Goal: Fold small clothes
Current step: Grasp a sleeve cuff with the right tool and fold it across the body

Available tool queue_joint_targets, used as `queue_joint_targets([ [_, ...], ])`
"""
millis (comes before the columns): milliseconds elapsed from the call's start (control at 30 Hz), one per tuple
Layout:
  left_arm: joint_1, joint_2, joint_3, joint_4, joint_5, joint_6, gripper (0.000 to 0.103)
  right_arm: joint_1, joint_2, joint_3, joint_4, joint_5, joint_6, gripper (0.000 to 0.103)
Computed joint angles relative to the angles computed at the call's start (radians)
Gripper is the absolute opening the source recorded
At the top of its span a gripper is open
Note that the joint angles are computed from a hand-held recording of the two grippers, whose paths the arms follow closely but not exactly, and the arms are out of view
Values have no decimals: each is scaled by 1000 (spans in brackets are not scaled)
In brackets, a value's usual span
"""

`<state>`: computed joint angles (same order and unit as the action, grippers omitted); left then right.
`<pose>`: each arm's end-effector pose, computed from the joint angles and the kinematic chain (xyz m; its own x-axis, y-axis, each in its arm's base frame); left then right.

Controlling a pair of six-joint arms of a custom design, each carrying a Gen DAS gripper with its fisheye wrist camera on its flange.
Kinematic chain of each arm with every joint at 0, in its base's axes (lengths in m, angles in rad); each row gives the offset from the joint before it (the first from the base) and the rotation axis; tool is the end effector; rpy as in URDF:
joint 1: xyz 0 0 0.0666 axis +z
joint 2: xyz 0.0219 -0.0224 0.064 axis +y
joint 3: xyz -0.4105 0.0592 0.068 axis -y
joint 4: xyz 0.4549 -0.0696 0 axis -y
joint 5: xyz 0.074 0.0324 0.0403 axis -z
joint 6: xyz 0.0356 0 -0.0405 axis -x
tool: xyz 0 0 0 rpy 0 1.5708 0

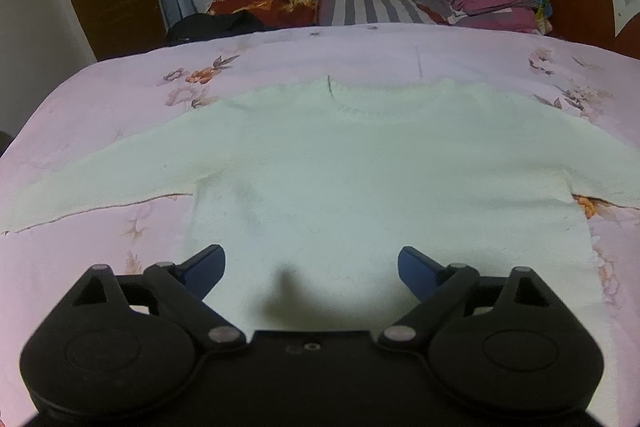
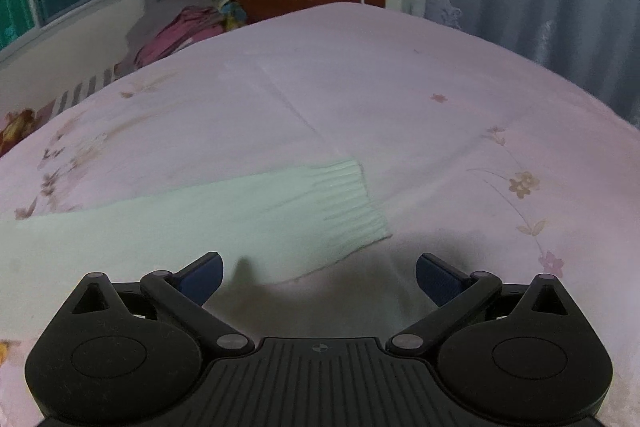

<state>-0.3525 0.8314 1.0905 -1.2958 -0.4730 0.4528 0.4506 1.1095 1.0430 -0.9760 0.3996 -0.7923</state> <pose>0.2766 -0.0849 0.5052 -0.7656 -0.1333 -0.6293 -0.2728 0.9533 0.1299 0.3731 0.1647 0.4059 -0.7059 0.3871 -0.5932 0.3958 0.9101 0.1229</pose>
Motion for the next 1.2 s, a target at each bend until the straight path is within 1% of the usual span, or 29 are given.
queue_joint_targets([
  [33,5,1,1,-5,6,-1,91,-9,4,-2,5,-13,-1,63],
  [67,9,1,1,-8,8,-3,90,-18,15,-2,6,-32,-19,60],
  [133,12,-2,-1,-8,5,-9,89,-26,13,-12,24,-36,-50,60],
  [233,20,-2,0,-12,16,-13,86,-25,19,-13,51,-31,-30,59],
  [267,24,-1,1,-17,20,-12,85,-26,21,-15,62,-32,-30,46],
  [300,27,-1,2,-19,23,-13,83,-28,19,-19,78,-37,-25,38],
  [333,34,-4,0,-14,31,-22,82,-30,18,-19,88,-45,-21,27],
  [367,39,-8,-3,-7,40,-30,80,-33,18,-20,94,-50,-20,21],
  [400,43,-12,-3,-3,46,-36,80,-38,17,-23,103,-58,-17,19],
  [467,52,-11,-1,-1,45,-44,80,-42,15,-23,110,-76,-17,6],
  [500,54,-10,1,-1,44,-48,80,-43,13,-23,117,-81,-11,2],
  [667,82,-17,6,5,65,-58,78,-27,-3,-15,157,-68,14,2],
  [833,140,-33,-1,23,140,-77,75,11,1,30,212,-65,42,2],
  [900,167,-40,-7,35,162,-101,75,43,11,57,240,-76,54,2],
  [1000,202,-51,-16,54,171,-140,75,113,55,123,284,-82,76,2],
  [1100,257,-57,-21,67,214,-181,75,199,125,208,332,-93,108,2],
  [1200,322,-61,-26,89,255,-241,75,277,215,304,358,-122,134,2],
])
